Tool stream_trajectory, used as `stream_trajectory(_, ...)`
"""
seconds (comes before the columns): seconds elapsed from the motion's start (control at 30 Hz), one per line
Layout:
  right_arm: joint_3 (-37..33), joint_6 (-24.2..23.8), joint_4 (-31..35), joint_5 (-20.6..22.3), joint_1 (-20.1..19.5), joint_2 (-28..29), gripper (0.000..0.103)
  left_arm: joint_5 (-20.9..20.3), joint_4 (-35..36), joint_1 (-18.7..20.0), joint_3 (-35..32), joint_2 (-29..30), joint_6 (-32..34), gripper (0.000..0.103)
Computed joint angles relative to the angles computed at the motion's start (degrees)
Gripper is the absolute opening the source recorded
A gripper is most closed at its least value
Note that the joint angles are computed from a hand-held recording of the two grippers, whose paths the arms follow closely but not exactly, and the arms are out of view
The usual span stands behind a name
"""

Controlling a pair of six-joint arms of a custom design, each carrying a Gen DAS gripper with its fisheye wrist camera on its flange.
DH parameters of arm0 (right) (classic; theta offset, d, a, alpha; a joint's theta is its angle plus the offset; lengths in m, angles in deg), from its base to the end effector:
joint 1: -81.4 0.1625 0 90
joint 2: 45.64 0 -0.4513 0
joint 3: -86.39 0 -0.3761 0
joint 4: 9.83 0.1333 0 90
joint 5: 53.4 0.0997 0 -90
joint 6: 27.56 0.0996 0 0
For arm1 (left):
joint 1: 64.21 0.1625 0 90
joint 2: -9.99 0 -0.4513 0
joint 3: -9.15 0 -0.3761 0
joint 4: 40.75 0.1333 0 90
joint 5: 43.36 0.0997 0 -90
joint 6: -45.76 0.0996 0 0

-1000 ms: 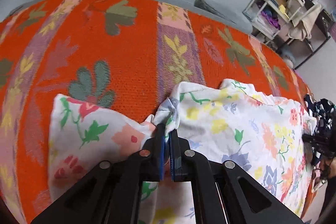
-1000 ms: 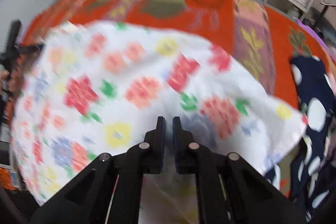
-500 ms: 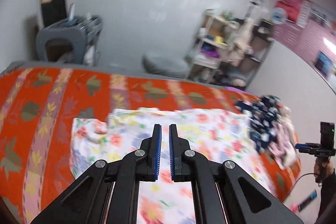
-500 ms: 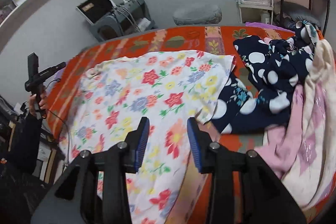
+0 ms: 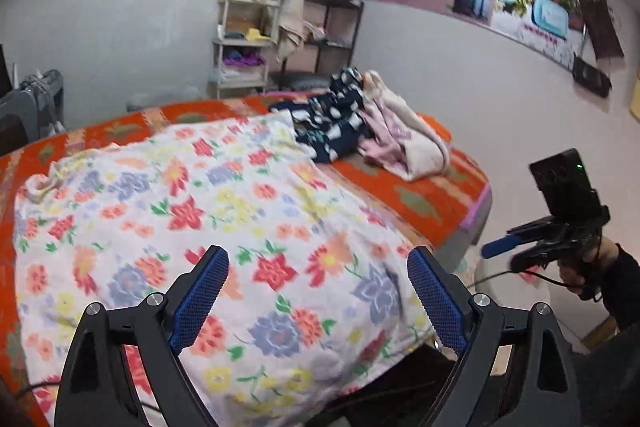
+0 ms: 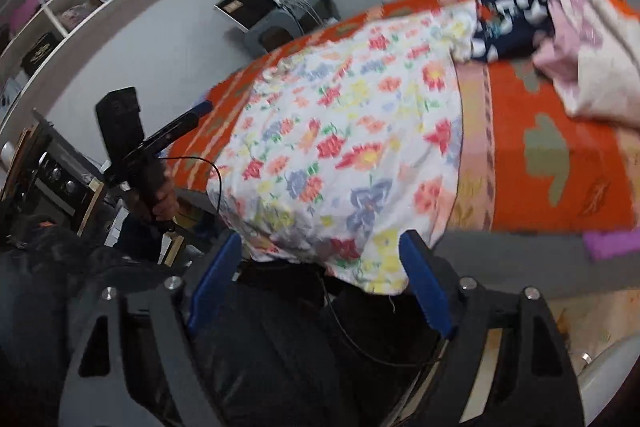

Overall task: Fold clothes
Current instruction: 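Open both grippers and release the spread floral cloth, then withdraw both tools from the spread floral cloth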

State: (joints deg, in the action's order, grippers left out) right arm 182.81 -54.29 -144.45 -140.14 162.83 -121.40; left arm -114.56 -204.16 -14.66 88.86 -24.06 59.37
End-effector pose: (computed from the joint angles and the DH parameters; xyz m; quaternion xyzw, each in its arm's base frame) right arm 0.0488 -0.6085 0.4169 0.1601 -0.9646 0.2062 0.0364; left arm -0.3730 -0.6924 0.1092 0.4004 0.8710 -0.2669 0.0993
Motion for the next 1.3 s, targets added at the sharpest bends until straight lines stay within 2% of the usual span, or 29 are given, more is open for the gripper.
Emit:
stream_trajectory(0.03,0.5,0.8,-0.6,-0.7,-1.0,1.4,0.066,-0.2,-0.2,-0.3,0.6,0.4,-0.3,0.092)
stream_trajectory(0.1,1.2,3.0,-2.7,2.2,-4.4,3.3,0.064,-0.7,-0.3,-0.3,0.5,1.2,-2.3,0.092)
stream_trajectory(0.2,2.2,9.2,-3.7,15.0,-11.2,4.7,0.061,-0.6,-0.1,-0.4,-0.1,2.1,-4.7,0.092)
stream_trajectory(0.27,3.1,12.6,-5.1,21.3,-14.6,6.2,0.062,2.3,-0.1,-0.3,-1.5,3.3,-5.1,0.092)
stream_trajectory(0.33,3.9,14.8,-6.0,25.5,-16.8,7.7,0.063,5.7,0.7,-0.4,-2.8,4.4,-5.5,0.092)
stream_trajectory(0.4,4.8,16.2,-5.9,31.2,-18.3,9.3,0.061,6.8,3.8,0.5,-5.1,5.9,-7.1,0.092)
stream_trajectory(0.43,5.3,15.9,-6.2,32.1,-18.3,9.5,0.044,7.0,5.3,0.9,-6.0,6.4,-8.1,0.092)
stream_trajectory(0.47,5.7,15.4,-7.0,32.0,-17.8,9.4,0.010,6.9,6.9,1.2,-6.9,6.9,-9.4,0.092)
stream_trajectory(0.5,6.1,14.9,-7.8,31.8,-17.3,9.4,0.006,6.4,8.4,1.6,-7.6,7.2,-10.6,0.092)
stream_trajectory(0.57,7.9,11.5,-9.6,34.6,-17.2,6.8,0.007,5.7,10.3,2.1,-8.3,7.5,-12.2,0.092)
stream_trajectory(0.6,8.9,8.4,-10.0,35.9,-17.1,4.8,0.007,5.9,10.8,2.2,-8.6,7.7,-12.3,0.092)
stream_trajectory(0.67,9.0,1.8,-5.5,33.7,-16.3,1.4,0.009,7.4,12.0,2.1,-9.5,8.3,-11.9,0.092)
stream_trajectory(0.7,8.7,-0.9,-3.0,32.0,-15.8,0.0,0.015,8.1,12.8,2.0,-10.3,8.7,-11.4,0.092)
stream_trajectory(0.73,8.6,-1.3,-1.8,30.5,-15.7,-0.8,0.043,8.4,13.2,1.9,-11.0,9.1,-11.0,0.092)
stream_trajectory(0.77,9.0,0.8,-2.8,29.2,-16.0,-1.0,0.069,8.4,13.4,1.8,-11.7,9.5,-10.6,0.092)
stream_trajectory(0.87,10.5,7.4,-6.4,27.7,-17.5,0.1,0.070,7.6,14.0,1.6,-13.4,10.4,-10.0,0.092)
stream_trajectory(0.9,11.4,9.6,-8.5,28.6,-18.1,0.8,0.070,7.1,13.9,1.5,-13.7,10.7,-9.8,0.092)
stream_trajectory(1.03,15.0,17.0,-15.7,41.0,-21.8,3.9,0.070,6.0,14.4,1.1,-14.4,11.5,-8.8,0.092)
stream_trajectory(1.07,15.4,18.4,-17.5,42.3,-21.8,5.0,0.070,6.1,14.5,0.9,-14.5,11.6,-8.5,0.092)
stream_trajectory(1.2,15.1,20.5,-18.7,39.2,-20.4,7.8,0.070,7.8,14.1,0.1,-15.5,12.2,-6.4,0.092)
stream_trajectory(1.3,15.6,21.0,-20.6,38.5,-20.3,8.1,0.070,8.6,14.5,-0.5,-19.5,13.3,-4.1,0.092)
